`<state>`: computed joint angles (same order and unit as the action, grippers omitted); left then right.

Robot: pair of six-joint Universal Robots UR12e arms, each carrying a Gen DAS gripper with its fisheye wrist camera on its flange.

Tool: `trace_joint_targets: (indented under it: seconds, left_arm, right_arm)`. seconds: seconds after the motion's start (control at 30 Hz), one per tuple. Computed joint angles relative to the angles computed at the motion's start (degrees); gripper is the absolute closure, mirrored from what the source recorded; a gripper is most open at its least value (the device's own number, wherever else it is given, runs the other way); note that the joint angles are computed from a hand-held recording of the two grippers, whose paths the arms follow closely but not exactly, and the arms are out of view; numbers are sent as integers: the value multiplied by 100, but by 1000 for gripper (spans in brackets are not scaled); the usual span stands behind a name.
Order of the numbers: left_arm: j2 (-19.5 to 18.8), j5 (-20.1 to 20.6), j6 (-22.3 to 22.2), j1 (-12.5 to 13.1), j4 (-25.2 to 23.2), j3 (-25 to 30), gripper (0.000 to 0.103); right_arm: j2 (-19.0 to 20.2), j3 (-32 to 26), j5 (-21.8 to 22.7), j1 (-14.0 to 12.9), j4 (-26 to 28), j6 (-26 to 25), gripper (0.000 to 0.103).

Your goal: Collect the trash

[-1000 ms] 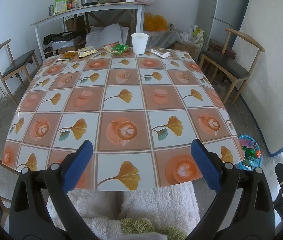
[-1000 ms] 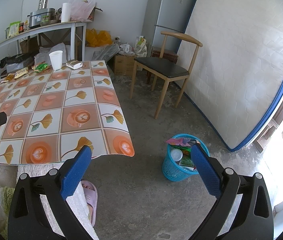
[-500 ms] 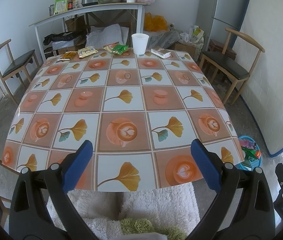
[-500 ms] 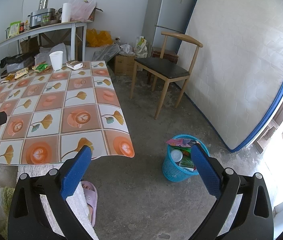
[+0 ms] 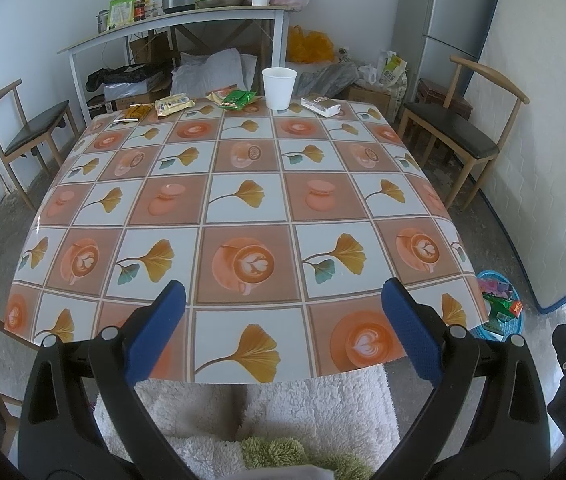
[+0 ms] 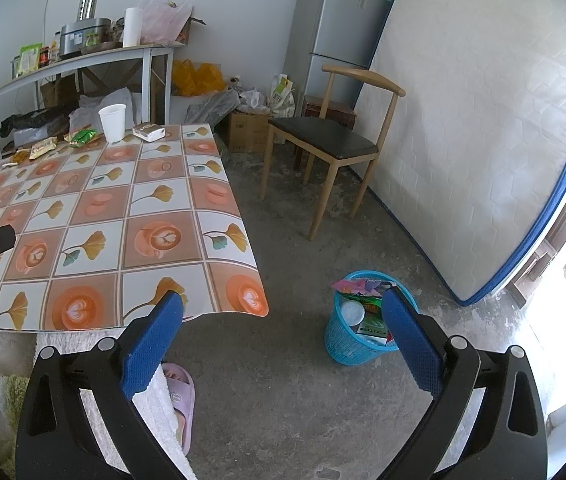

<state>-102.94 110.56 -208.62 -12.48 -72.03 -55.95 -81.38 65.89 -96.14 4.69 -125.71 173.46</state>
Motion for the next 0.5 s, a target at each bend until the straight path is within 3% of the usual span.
trace_joint_targets:
  seconds: [0.5]
  left_arm:
    - [-4,-27,-8,-2,-36,3,9]
  right_arm:
    - [-2,5,-10,12,-7,16,6]
